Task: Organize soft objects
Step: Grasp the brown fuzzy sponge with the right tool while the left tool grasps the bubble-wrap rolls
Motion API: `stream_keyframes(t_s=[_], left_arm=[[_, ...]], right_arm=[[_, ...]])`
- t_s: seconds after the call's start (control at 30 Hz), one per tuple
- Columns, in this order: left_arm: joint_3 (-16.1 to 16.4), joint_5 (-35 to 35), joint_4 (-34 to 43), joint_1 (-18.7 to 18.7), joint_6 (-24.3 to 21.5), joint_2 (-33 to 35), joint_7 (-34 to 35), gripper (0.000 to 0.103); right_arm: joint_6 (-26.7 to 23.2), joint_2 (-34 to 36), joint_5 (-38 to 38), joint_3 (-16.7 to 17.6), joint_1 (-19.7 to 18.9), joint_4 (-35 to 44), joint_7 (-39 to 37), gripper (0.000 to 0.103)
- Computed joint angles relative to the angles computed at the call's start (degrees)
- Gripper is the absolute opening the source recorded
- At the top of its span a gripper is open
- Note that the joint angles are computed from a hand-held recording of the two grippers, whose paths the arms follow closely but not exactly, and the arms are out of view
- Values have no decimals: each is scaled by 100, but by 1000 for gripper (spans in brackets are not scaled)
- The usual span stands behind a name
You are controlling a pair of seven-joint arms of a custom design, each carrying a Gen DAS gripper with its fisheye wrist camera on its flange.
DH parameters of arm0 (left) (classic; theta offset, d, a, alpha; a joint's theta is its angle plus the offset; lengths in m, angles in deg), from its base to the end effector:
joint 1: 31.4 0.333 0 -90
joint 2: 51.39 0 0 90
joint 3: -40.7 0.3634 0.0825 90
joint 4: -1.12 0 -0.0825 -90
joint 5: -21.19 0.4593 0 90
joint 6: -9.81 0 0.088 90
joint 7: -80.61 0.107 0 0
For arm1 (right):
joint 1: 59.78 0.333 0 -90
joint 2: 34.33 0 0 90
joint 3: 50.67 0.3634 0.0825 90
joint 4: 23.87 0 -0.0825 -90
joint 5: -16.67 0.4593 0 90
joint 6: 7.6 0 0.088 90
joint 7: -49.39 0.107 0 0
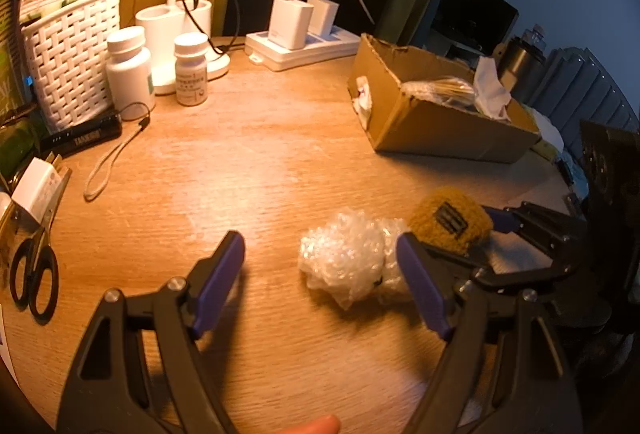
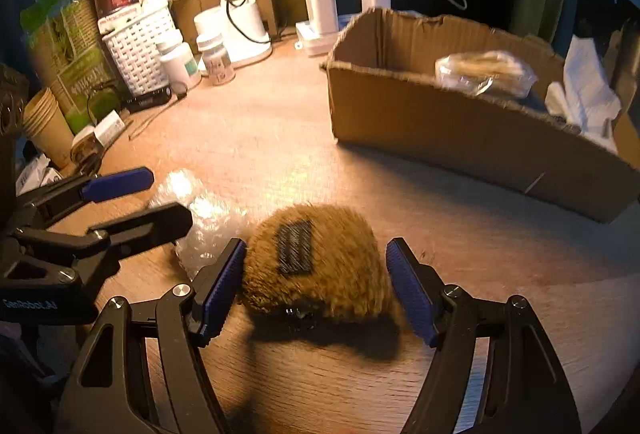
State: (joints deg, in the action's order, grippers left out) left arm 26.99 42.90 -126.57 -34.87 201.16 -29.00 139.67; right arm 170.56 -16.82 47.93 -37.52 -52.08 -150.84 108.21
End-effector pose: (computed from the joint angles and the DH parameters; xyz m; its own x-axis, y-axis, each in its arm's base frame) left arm 0.6078 -0.2243 0.2649 -0.1931 -0.9483 0.2520 -0.7839 -0.0053 -0.6208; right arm 0.6191 0.1853 0.2834 0.3530 -0.9319 -0.0828 -0.7881 -0.2485 -0.5632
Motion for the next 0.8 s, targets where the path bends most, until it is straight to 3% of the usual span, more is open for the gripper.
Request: stream_keyframes(t_s=[0.1, 0.2, 0.27, 0.47, 0.57, 0.67, 0.8], left_arm=[[49, -15, 34, -89, -17, 6, 13, 80], [-101, 42, 102, 10, -89, 49, 20, 80], [-64, 22, 125, -64, -111, 43, 33, 80], [608, -256, 168, -878, -47, -75, 181, 80], [570, -264, 319, -902, -356, 0, 262, 80], [986, -261, 491, -1369, -770, 86, 239, 80], [1156, -105, 550, -1547, -913, 123, 148, 80]], right_arm=[[90, -25, -87, -71, 58, -60, 9, 68], [162, -37, -112, -75, 13, -92, 38, 62], [204, -46, -38, 91, -184, -123, -47, 59], [275, -79, 408, 701, -868, -197, -464, 57], [297, -89, 706, 998, -1194, -214, -732, 56], [308, -98, 1060, 1293, -1502, -217, -1070, 55], [322, -111, 1690, 1745, -1954, -200, -1686, 55]])
